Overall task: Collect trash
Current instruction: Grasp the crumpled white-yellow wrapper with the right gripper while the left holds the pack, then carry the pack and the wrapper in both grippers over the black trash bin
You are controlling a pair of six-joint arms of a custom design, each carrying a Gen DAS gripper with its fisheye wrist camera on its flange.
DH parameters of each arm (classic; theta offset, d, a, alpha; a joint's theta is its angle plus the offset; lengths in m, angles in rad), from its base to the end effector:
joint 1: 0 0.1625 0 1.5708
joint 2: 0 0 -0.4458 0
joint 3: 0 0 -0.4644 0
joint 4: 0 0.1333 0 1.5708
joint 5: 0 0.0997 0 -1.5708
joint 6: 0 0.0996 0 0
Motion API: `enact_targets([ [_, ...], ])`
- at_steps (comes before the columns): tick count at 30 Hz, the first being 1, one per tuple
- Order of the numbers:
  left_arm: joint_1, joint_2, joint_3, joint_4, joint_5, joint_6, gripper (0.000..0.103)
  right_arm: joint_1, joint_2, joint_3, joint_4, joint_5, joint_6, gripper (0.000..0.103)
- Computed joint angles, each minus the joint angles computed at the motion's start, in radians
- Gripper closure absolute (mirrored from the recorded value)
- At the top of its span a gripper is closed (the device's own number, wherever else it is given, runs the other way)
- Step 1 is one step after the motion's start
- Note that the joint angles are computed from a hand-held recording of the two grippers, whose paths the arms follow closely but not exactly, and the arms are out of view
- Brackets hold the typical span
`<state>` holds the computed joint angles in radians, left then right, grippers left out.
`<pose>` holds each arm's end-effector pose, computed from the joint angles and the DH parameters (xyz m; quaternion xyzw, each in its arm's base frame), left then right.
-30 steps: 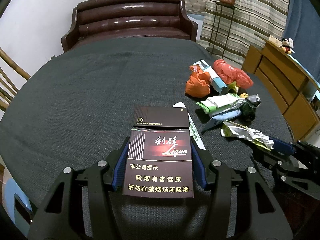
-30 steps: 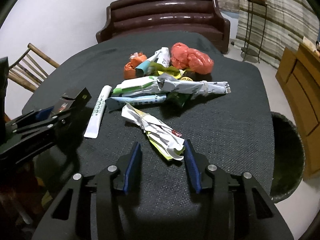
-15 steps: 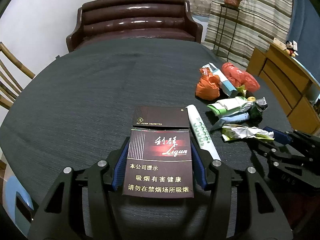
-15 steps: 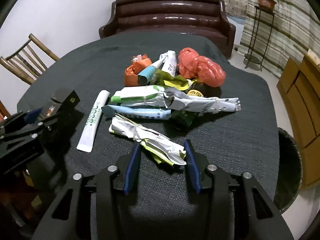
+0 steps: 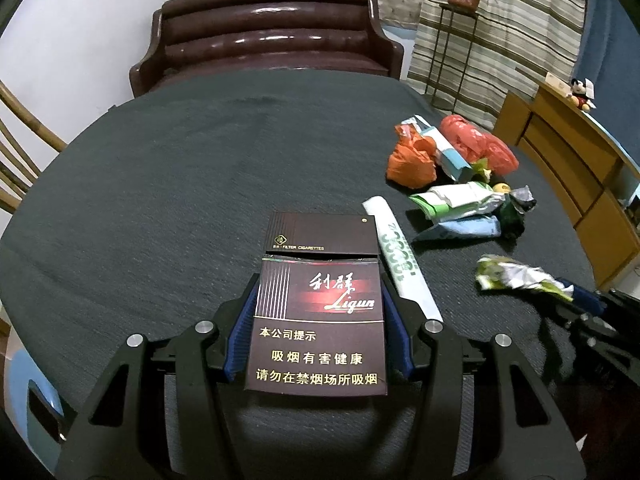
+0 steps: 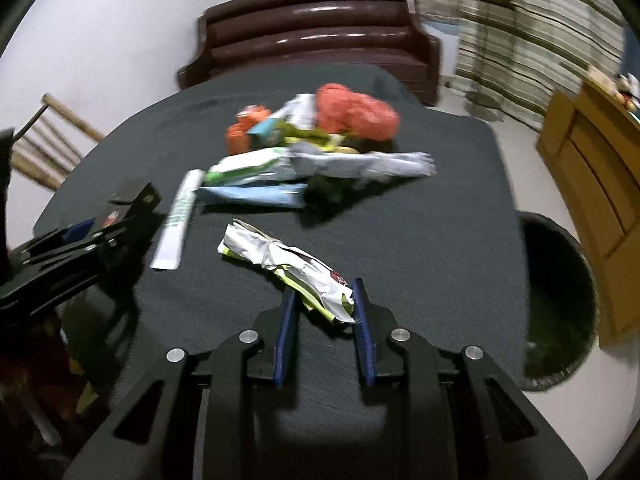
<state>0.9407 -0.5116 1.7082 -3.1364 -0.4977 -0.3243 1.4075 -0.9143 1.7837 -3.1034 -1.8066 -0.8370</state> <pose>-0.2155 -0.6703 -0.0599 0.0360 0.8493 -0.3709 0.3739 -0.0069 -0.7184 0.1459 0.2742 -0.8988 0.2304 0.2526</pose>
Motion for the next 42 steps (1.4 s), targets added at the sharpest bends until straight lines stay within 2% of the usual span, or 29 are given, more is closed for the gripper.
enact_targets([
  [5,-0.005,0.008,-0.006,0.004,-0.018,0.005,0.049,-0.006,0.001,-0.001,-0.044,-0.020,0.032,0.075],
  [8,-0.007,0.011,-0.008,0.002,-0.028,0.016,0.049,-0.008,-0.002,-0.005,-0.038,-0.012,0.037,0.071],
  [11,-0.009,0.013,-0.011,0.002,-0.030,0.022,0.049,-0.009,-0.007,-0.005,-0.029,-0.002,0.029,0.061],
  [12,-0.008,0.010,-0.008,-0.001,-0.030,0.025,0.049,-0.010,-0.008,-0.004,-0.031,0.000,0.025,0.054],
  [24,-0.006,0.004,-0.006,0.012,-0.015,0.002,0.049,-0.006,0.017,-0.057,0.048,0.028,-0.043,0.053],
  [26,-0.007,0.006,-0.008,0.018,-0.016,-0.002,0.049,-0.003,0.030,-0.075,0.082,0.017,-0.046,0.055],
  [27,-0.008,0.007,-0.010,0.021,-0.016,-0.004,0.049,-0.002,0.035,-0.073,0.064,0.012,-0.056,0.059],
  [29,-0.009,0.010,-0.016,0.024,-0.016,-0.004,0.049,0.000,0.036,-0.071,0.051,0.004,-0.070,0.068],
  [30,-0.010,0.013,-0.019,0.024,-0.016,-0.002,0.049,0.000,0.035,-0.072,0.057,0.006,-0.065,0.077],
  [36,-0.012,0.019,-0.025,0.015,-0.019,0.008,0.049,-0.011,0.020,-0.058,0.061,0.033,-0.040,0.082],
  [42,-0.018,0.023,-0.022,0.002,-0.013,0.012,0.049,-0.022,-0.007,-0.032,0.072,0.066,-0.020,0.083],
])
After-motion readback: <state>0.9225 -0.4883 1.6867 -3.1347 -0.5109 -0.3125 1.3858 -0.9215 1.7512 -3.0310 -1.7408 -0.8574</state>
